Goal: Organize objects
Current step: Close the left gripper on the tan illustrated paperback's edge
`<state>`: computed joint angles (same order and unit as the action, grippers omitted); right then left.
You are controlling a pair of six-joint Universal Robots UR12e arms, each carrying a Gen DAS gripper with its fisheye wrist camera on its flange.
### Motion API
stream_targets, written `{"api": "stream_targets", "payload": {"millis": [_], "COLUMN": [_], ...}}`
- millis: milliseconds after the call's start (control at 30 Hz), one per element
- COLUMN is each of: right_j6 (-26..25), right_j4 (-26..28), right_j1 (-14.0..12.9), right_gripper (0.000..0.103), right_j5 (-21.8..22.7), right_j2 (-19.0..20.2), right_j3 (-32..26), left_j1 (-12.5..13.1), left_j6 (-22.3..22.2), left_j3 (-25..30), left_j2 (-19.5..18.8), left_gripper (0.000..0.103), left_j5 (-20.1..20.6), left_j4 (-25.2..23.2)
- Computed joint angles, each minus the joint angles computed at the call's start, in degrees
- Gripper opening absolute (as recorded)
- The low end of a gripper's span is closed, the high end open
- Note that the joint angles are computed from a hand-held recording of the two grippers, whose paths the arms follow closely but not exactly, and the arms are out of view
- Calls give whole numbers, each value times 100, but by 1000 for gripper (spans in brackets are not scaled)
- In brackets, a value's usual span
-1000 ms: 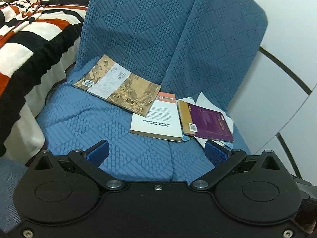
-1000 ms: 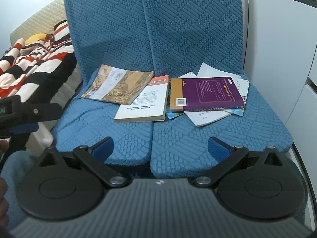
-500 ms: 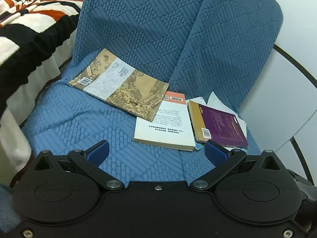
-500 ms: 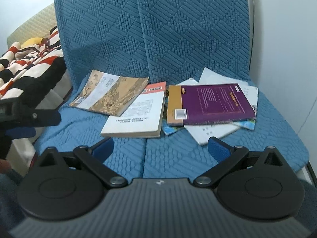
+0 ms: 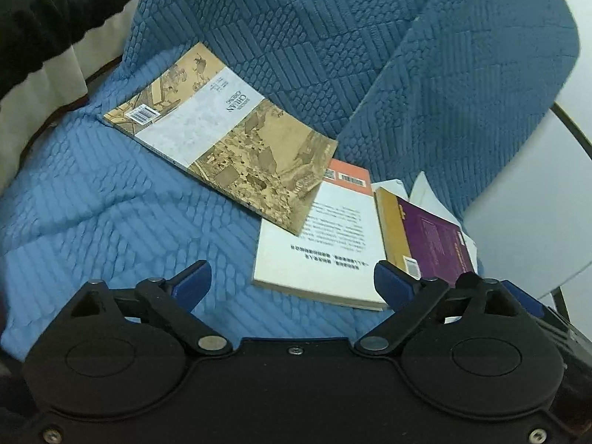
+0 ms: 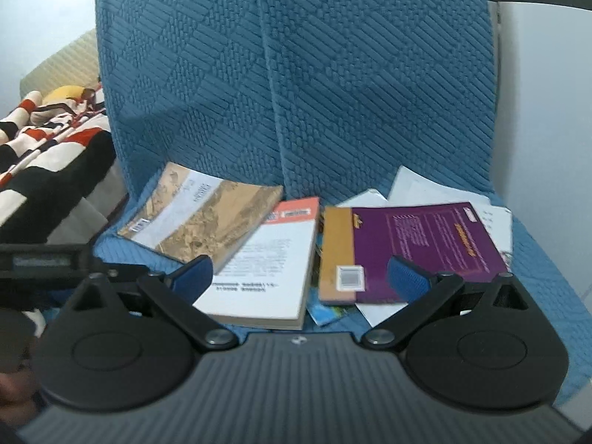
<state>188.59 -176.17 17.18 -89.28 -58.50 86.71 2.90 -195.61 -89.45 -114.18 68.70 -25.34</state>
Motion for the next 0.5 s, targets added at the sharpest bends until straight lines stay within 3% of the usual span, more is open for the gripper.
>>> {"api": "stream_targets", "payload": {"millis": [133,200,267,500], "right_j6": [-66,-20,-13,549], "right_j4": [228,336,386,730], "right_j1": [7,-6,-6,-78], "right_gripper": [89,76,73,50], "right_j5": [131,252,301,674], "right_j2": [177,274,357,669], "right_j3": [-257,-397,-505,-972], "left_j1": [48,110,182,367], "left_j6": [-208,-396,-637,-1593], "left_j3": [282,454,590,995], "left_j2": [-234,-382,-511,-952], "left_gripper": [86,80,71,47], "left_j5": [-208,-438,-693,-1193], "left_j4": [-205,-338,-443,-647]}}
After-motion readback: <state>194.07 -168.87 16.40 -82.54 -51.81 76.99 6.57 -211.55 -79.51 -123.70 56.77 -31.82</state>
